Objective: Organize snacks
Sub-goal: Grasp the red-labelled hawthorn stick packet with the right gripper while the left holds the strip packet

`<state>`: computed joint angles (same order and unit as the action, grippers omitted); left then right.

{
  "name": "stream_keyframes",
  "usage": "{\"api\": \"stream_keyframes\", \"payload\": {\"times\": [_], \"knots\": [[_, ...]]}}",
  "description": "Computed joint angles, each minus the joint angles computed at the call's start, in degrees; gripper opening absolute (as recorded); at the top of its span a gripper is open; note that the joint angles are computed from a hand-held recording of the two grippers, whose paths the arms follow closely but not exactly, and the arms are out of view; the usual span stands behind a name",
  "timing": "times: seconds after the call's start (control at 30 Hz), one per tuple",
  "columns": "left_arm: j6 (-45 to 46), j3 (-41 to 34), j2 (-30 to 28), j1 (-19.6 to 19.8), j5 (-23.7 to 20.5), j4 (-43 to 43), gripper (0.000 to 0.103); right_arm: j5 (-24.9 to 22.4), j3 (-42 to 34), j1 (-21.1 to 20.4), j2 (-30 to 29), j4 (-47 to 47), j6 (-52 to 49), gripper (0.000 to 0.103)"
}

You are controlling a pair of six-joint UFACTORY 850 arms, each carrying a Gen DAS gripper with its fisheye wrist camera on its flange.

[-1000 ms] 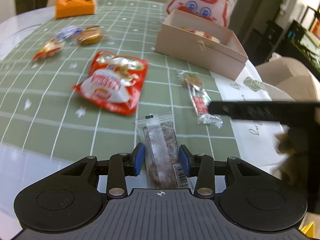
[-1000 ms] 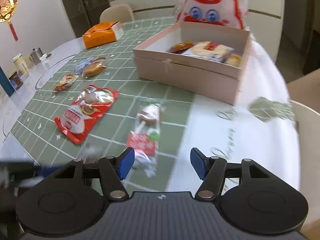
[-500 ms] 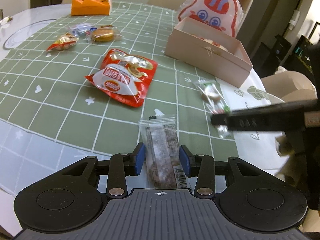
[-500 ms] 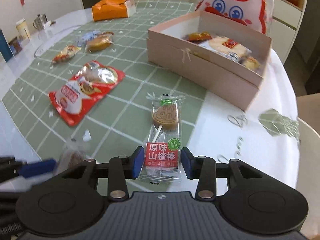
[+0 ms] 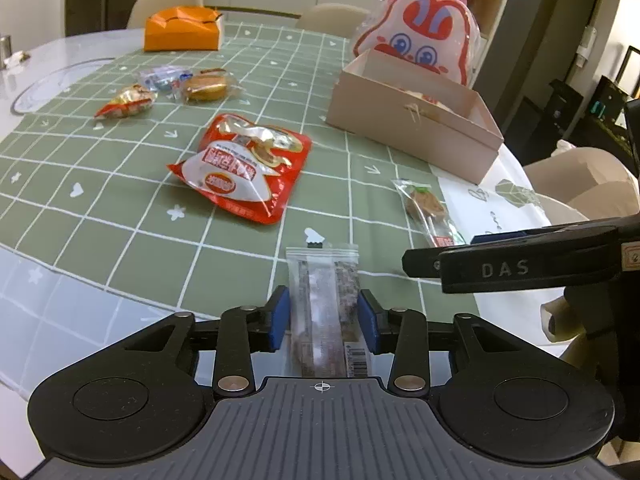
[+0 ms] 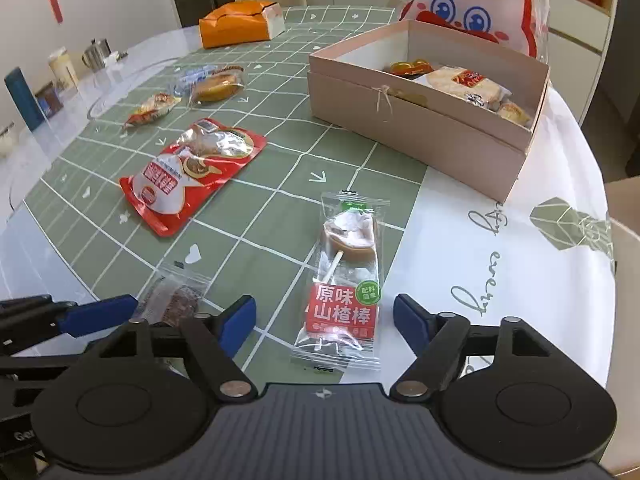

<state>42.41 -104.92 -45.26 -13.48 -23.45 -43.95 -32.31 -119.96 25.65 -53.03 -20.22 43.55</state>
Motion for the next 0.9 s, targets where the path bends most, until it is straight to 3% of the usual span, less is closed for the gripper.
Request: {"api": "stream_keyframes", "payload": {"times": [0.1, 0.2, 0.33, 0.43, 0.53, 0.6, 0.67, 0.9], "knots": [[1.4, -1.1, -0.7, 1.1, -2.5, -3.0, 0.032, 1.4, 1.1, -0.2, 0.5, 1.0, 0.7, 0.090], [1.4, -1.7, -1.2, 2.1, -4.1, -5.3, 0.028, -1.9, -1.8, 0.7, -1.2, -1.4, 1.0, 0.096], [2.5, -1.2, -1.0, 2.1, -3.7, -5.8, 0.028, -4.9, -5.7, 1.2, -3.6, -2.4, -0.3, 0.099], [1.5, -1.9, -1.2, 2.0, -4.2, -4.1, 0.028, -4.1, -5.5, 1.2, -3.9, -5.2, 1.9, 0.098], [-0.9, -3.8, -2.1, 2.1, -6.0, -1.8, 0.028, -5.0, -6.8, 1.3, -4.7, -8.2, 4.7, 0.088], [-2.4, -4.5, -2.4, 2.0, -6.5, 0.0, 0.029, -4.7, -6.7, 1.3, -4.5, -9.4, 5.8, 0.062], [-3.9, -5.1, -2.6, 1.8, -6.8, 1.8, 0.029, -4.6, -6.4, 1.3, -4.1, -9.2, 5.1, 0.044], [-6.9, -6.2, -3.0, 1.6, -7.7, 4.9, 0.029, -3.3, 0.5, 2.9, -0.4, -18.1, 11.1, 0.044]]}}
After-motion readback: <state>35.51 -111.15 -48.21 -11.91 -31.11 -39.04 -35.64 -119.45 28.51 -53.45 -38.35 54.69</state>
